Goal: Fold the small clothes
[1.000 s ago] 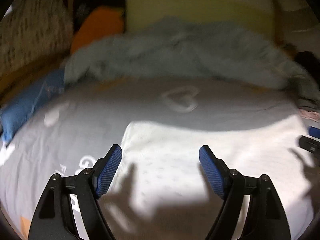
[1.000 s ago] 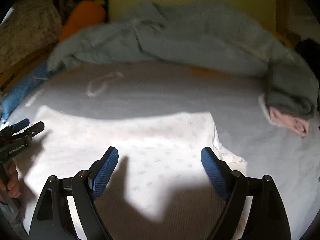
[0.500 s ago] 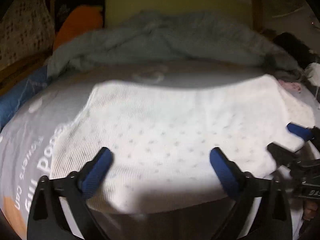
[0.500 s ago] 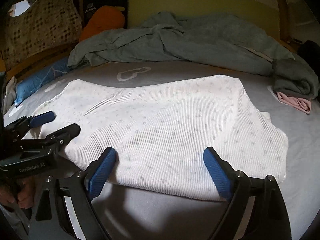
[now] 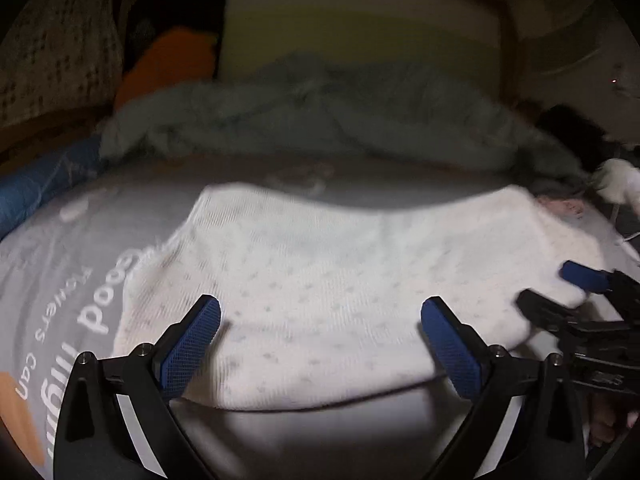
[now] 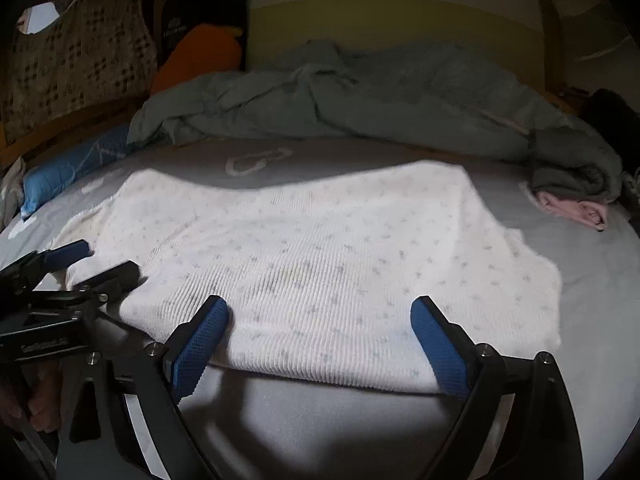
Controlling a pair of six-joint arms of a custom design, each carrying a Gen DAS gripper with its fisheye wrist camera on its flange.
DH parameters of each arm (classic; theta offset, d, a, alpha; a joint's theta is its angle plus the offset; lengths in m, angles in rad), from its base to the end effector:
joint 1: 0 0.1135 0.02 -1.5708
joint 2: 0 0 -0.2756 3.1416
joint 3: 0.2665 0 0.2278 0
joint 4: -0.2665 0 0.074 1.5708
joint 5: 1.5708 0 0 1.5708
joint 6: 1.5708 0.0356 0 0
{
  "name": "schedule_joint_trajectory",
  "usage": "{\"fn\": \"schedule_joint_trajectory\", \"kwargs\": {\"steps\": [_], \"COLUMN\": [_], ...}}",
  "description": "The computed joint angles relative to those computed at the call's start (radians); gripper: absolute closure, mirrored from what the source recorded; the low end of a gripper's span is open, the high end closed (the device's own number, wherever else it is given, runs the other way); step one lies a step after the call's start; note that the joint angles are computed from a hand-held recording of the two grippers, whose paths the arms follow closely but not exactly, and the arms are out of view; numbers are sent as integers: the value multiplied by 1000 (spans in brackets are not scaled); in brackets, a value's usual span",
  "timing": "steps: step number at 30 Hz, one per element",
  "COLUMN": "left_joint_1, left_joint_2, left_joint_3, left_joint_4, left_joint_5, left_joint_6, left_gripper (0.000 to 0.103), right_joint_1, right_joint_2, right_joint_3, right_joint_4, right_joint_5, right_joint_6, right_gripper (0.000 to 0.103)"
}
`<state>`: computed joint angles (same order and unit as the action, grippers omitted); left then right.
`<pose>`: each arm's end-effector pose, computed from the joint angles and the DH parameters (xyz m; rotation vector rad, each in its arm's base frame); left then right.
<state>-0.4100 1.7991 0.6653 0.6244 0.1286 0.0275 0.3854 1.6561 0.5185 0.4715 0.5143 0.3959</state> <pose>0.2964 -0.1338 0.1549 0.5319 2.0277 -0.3661 0.2593 0.0863 0.1489 0.2826 2.1226 -0.1234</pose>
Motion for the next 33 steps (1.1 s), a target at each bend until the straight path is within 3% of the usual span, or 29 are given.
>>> {"fn": "schedule_joint_trajectory", "kwargs": {"steps": [2,6,10,13,18,22,24,27,33], "left_joint_1": [-5,-44,-46,-55,-33,-48,-37,-35,-41], "left_joint_2": [-4,55,71,70,45,49,42,25,3], "left_joint_3": [-8,156,207,209,135,148,129,102,113], "left_joint_4": [5,-265,-352,-352,-236,-260,-232,-198,-258], "left_joint_5": [29,-43,-42,-63,-33,-69,-52,-69,-123], "left_joint_6": [30,62,78,77,36,42,30,15,-17], "left_gripper": [3,3,2,2,2,2,2,2,2], "right_joint_1": [26,21,2,-3,2,28,16,-30,-25], "right_joint_2": [0,12,21,25,9,-32,-39,40,22], "right_joint_3": [8,42,59,64,42,14,27,112,72], "right_joint_4": [-15,-74,-106,-108,-77,-35,-60,-204,-146], "right_joint_5": [53,55,28,22,35,117,102,34,37], "right_joint_6": [1,18,29,24,24,40,42,77,76], "right_gripper": [9,6,3,2,2,2,1,1,1]}}
